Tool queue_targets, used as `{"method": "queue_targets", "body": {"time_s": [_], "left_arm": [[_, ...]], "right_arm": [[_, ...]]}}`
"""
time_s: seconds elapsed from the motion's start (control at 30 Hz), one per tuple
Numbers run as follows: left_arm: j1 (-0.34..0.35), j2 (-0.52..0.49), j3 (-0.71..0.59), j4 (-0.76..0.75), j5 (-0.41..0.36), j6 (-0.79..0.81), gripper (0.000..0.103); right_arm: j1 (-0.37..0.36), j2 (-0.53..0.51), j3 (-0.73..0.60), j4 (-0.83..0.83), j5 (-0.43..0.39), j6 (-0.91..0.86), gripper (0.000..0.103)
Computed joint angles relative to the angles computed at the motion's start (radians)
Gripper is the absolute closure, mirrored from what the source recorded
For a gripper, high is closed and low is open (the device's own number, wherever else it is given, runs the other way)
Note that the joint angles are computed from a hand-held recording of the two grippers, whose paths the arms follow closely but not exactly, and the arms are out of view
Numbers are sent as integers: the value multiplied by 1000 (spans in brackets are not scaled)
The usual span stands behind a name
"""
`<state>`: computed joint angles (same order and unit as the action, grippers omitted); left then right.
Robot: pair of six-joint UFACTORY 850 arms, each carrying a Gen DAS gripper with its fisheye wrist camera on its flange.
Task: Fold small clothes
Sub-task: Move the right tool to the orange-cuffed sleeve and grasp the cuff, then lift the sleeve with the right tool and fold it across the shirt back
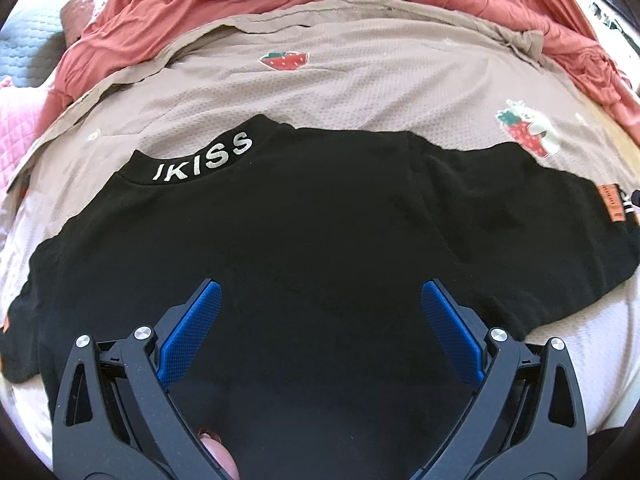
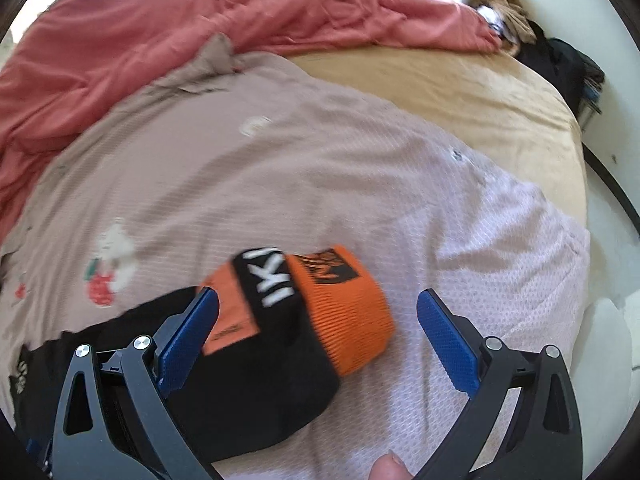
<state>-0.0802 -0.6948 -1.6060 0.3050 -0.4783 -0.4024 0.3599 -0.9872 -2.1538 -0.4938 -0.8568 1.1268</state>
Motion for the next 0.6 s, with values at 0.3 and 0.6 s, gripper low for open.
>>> {"method": "queue_targets", "body": {"time_s": [0.3,0.6], "left_arm": [[29,-29,12,-126,22,103,9],[72,85,124,-297,82,202,9]], "right_arm": [[-5,-67,-80,126,-26,-79,40],[29,78,91,70,305,-113,84]]}}
